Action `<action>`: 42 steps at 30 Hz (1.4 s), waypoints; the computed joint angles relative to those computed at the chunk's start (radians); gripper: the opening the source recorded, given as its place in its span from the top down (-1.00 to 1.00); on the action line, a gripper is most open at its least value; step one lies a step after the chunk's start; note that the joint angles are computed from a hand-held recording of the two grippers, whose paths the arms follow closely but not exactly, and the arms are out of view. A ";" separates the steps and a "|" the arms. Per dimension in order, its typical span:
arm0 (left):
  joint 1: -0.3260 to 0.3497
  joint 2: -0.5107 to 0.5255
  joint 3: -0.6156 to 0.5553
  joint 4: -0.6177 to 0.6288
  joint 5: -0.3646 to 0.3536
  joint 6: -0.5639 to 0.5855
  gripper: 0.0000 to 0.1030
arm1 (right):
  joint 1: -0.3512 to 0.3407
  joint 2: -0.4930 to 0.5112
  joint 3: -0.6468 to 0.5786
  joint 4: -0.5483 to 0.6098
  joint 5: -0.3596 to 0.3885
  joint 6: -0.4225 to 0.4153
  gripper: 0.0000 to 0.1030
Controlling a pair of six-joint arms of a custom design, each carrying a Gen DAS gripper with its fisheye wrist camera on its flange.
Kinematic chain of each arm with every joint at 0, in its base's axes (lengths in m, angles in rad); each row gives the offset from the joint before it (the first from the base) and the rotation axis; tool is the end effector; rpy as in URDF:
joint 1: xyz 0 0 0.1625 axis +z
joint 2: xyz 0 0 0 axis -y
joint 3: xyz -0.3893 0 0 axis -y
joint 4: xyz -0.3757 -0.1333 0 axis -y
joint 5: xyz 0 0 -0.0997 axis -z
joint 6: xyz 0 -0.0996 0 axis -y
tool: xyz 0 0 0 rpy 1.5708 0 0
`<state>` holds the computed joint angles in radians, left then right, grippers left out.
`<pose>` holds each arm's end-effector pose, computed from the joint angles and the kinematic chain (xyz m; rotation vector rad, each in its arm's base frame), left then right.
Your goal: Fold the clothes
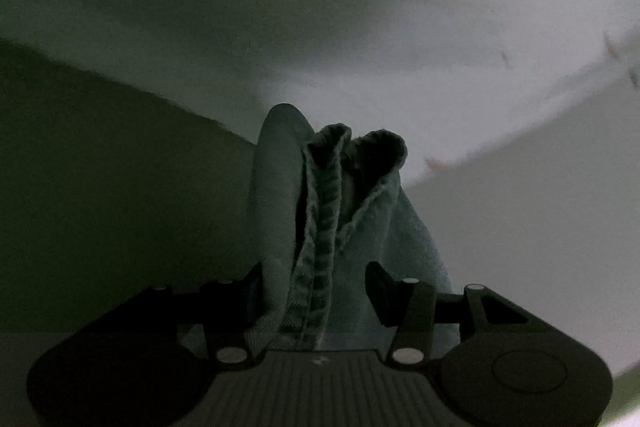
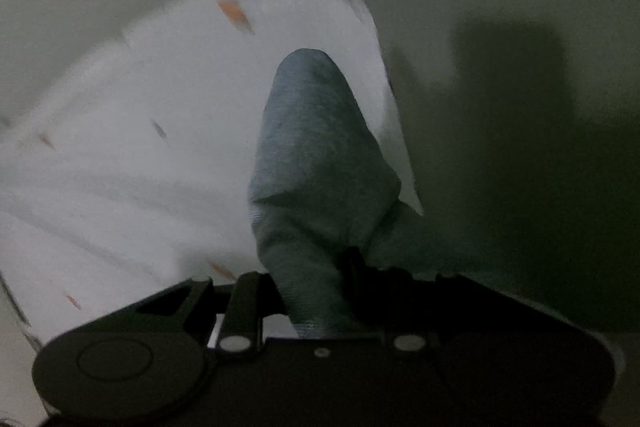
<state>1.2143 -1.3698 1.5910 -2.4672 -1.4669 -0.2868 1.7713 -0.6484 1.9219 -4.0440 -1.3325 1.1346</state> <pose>-0.0692 -0.5974 0.4465 -0.0474 -2.8556 0.9979 0.2626 -0.5045 0.0962 0.7733 1.9064 -0.9493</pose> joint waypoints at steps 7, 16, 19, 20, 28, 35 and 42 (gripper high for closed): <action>-0.077 0.474 -0.483 0.196 -0.115 0.160 -0.01 | -0.120 -0.033 0.107 -0.393 -0.039 0.024 0.49; -0.088 0.956 -1.015 0.362 -0.032 0.367 -0.03 | -0.143 -0.042 0.137 -0.374 -0.459 -0.134 0.43; -0.078 1.011 -1.004 0.279 0.106 0.389 -0.05 | -0.160 -0.065 0.173 -0.330 -0.471 -0.144 0.17; -0.073 1.005 -0.981 0.251 0.109 0.382 -0.05 | -0.156 -0.078 0.181 -0.312 -0.478 -0.157 0.15; -0.089 0.789 -0.683 0.090 0.123 0.255 -0.24 | -0.083 -0.277 0.223 0.071 -0.586 -0.410 -0.76; -0.208 0.389 -0.164 -0.152 0.283 0.190 -0.50 | 0.078 -0.343 0.138 0.467 -0.935 -0.693 -1.00; -0.437 -0.010 0.320 -0.446 0.623 0.279 -0.99 | 0.223 -0.321 0.105 0.426 -1.006 -1.046 -1.00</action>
